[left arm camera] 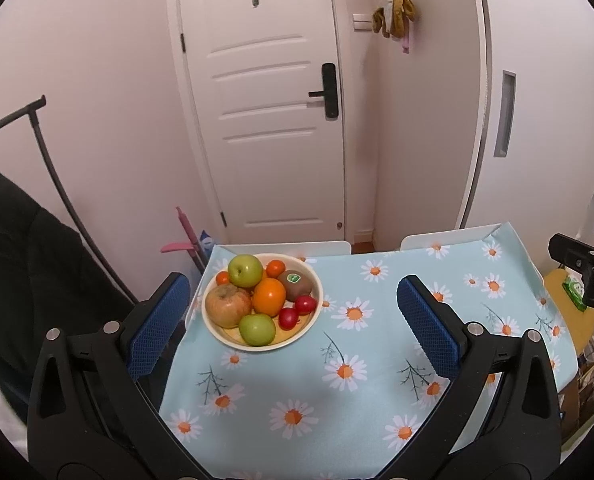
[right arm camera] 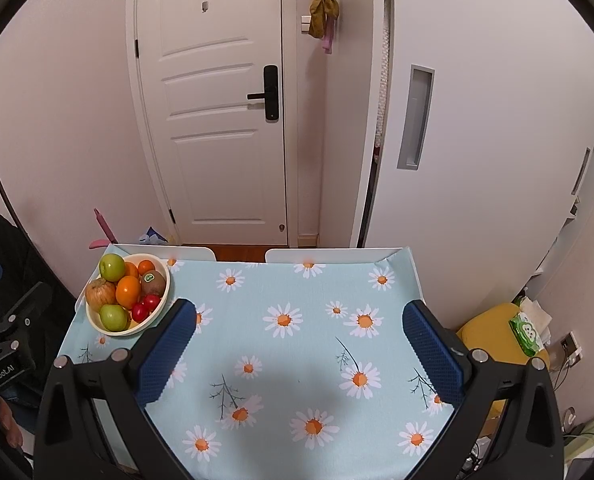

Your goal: Organize fruits

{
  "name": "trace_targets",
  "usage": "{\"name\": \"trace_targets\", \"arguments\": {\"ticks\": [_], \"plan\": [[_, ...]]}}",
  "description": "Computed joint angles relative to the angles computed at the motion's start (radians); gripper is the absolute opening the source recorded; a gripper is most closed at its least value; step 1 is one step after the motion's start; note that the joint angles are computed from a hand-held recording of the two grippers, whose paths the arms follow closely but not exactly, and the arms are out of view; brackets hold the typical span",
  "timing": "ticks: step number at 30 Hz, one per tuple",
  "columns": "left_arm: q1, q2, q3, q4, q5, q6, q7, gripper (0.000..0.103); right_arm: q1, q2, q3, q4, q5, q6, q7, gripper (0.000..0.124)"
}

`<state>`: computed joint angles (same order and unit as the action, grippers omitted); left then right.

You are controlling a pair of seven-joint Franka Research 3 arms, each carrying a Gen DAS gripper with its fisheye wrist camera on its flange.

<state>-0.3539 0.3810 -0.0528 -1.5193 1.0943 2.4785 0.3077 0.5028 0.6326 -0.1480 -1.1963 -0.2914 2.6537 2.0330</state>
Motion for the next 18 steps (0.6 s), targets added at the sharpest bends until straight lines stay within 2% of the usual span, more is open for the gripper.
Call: {"name": "trace_targets", "arguments": {"ticks": [18], "plan": [[0.011,-0.014,0.001,-0.022,0.01,0.012,-0.035,0.103,0.006,0.016,-0.003,0.023,0.003,-0.001,0.004,0.103]]}}
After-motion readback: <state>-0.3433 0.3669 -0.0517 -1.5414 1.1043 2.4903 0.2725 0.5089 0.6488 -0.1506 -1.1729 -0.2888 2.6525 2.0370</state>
